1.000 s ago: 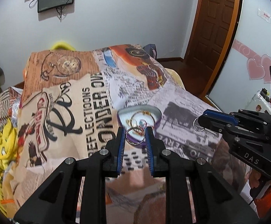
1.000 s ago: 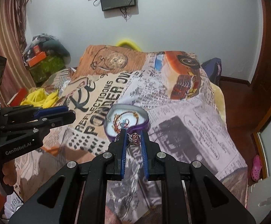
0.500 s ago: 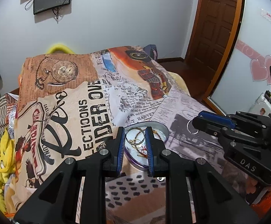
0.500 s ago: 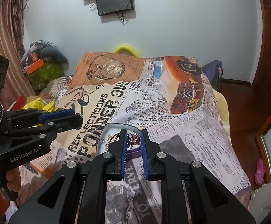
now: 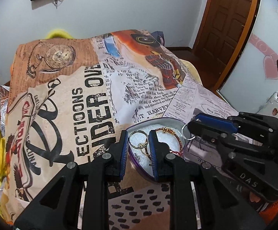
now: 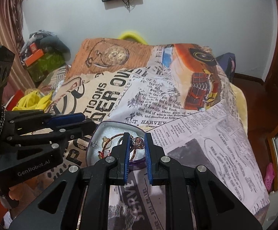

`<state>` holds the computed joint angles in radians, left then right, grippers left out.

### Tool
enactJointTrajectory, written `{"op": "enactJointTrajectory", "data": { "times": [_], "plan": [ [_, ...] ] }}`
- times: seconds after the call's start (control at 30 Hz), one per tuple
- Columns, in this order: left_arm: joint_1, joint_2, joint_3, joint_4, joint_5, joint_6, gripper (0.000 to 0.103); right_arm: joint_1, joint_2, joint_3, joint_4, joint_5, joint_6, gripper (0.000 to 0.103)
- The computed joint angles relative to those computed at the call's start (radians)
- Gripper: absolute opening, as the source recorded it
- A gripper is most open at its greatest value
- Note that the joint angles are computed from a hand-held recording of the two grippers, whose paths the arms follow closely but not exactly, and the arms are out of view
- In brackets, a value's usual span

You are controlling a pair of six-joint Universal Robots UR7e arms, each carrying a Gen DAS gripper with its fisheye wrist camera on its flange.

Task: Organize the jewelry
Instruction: 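Lower both rings into the tin and open both tools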

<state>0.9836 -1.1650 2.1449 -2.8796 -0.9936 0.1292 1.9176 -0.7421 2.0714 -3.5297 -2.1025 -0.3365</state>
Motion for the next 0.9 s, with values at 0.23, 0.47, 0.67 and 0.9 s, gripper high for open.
{"op": "enactJointTrajectory", "data": {
  "times": [0.23,0.47,0.67,0.9],
  "plan": [
    [0.027,0.027,-0.038,0.039,-0.035,-0.026,0.021,-0.011,0.014,-0.024,0.055,-0.003,-0.002,0.013],
    [0.023,0.045,-0.044,0.041,-0.018,-0.018,0.021,-0.013,0.029,-0.043,0.081,-0.012,-0.003,0.013],
    [0.023,0.044,-0.042,0.040,-0.013,-0.022,0.021,-0.011,0.035,-0.050,0.092,-0.014,-0.008,0.013],
    [0.024,0.030,-0.045,0.068,-0.016,-0.038,0.021,-0.005,0.035,-0.056,0.118,-0.014,-0.006,0.013]
  ]
}}
